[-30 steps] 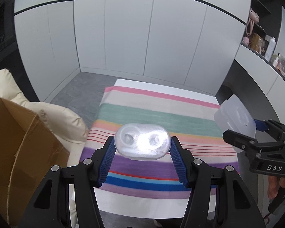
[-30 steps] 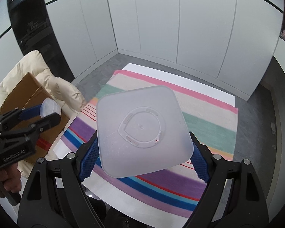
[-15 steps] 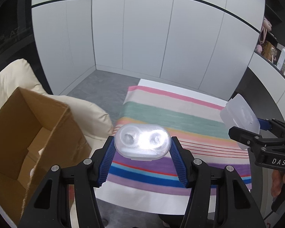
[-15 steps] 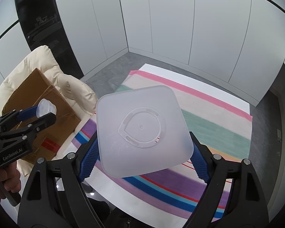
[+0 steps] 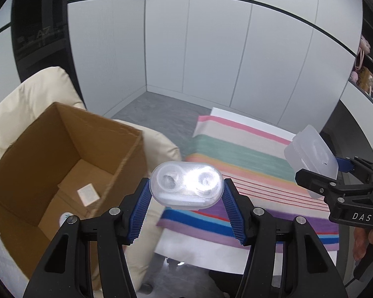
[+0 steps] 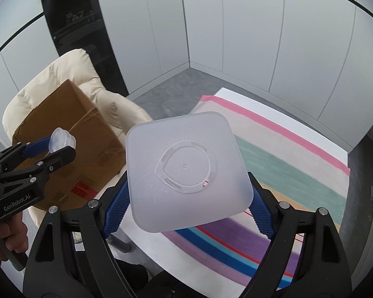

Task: Organize objects
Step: 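Carry the square box with the right tool to the cardboard box while the left tool carries the lens case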

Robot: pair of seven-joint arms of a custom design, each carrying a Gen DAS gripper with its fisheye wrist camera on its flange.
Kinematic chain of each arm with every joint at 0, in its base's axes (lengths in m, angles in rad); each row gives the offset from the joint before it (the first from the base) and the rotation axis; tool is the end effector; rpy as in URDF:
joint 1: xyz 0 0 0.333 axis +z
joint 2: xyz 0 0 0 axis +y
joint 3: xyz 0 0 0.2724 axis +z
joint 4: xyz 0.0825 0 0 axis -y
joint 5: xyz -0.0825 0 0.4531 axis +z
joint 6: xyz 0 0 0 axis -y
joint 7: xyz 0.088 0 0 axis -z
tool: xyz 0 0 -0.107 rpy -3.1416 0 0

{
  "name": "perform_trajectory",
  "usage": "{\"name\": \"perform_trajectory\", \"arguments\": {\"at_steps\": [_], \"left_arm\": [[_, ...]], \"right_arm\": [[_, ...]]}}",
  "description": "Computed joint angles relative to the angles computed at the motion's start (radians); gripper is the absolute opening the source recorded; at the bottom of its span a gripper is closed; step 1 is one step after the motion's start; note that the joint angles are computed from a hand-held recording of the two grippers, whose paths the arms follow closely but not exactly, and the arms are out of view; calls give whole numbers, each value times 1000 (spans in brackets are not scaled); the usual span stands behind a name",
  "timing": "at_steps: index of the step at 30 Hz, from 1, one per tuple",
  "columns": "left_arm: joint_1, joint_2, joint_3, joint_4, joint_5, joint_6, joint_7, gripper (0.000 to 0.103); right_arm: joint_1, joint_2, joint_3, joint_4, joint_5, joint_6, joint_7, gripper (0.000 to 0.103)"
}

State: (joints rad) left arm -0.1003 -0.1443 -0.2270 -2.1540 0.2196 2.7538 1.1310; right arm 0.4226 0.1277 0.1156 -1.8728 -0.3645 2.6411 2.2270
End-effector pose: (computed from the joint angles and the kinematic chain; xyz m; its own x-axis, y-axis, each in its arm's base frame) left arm 0.5880 -0.2124 0.4739 -0.0963 -0.9929 0.0691 -0.7298 0.0232 -0.6832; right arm 0.5945 0.3630 0.4449 0.1694 -0.9814 -0.0899 -0.7764 -0.0767 -0.6255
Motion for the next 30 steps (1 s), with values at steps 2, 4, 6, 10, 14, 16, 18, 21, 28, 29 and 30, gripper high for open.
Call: {"name": "perform_trajectory", "arguments": {"at_steps": [2, 4, 6, 10, 14, 16, 18, 21, 28, 29, 30], "left_arm": [[8, -24, 6, -25, 1, 2, -5, 58], [21, -38, 8, -40, 3, 3, -13, 58], [35, -62, 5, -63, 13, 3, -27, 58], [63, -110, 4, -109, 16, 7, -36, 58], [94, -149, -4, -149, 21, 5, -45, 59], [111, -171, -8, -171, 27, 1, -55, 59], [119, -192, -6, -190, 14, -13, -58, 59], [126, -230, 5, -224, -19, -15, -50, 59], [190, -269, -12, -264, -1, -37, -72, 60], [201, -276, -18, -271, 7, -42, -87, 60], [215, -285, -28, -279, 23, -45, -108, 67]], "right_arm": [[7, 23, 5, 29, 0, -2, -7, 87], [16, 50, 8, 63, -1, -8, -15, 87], [26, 79, 12, 99, 4, -13, -30, 87], [49, 133, 16, 167, 10, -23, -56, 87], [76, 189, 18, 240, 19, -38, -82, 87], [88, 222, 21, 283, 30, -47, -97, 87], [97, 251, 25, 322, 49, -55, -115, 87], [120, 294, 22, 380, 53, -73, -132, 87], [169, 403, 22, 532, 76, -115, -182, 87], [175, 414, 21, 545, 80, -117, -187, 87], [181, 432, 23, 570, 86, -124, -196, 87]]}}
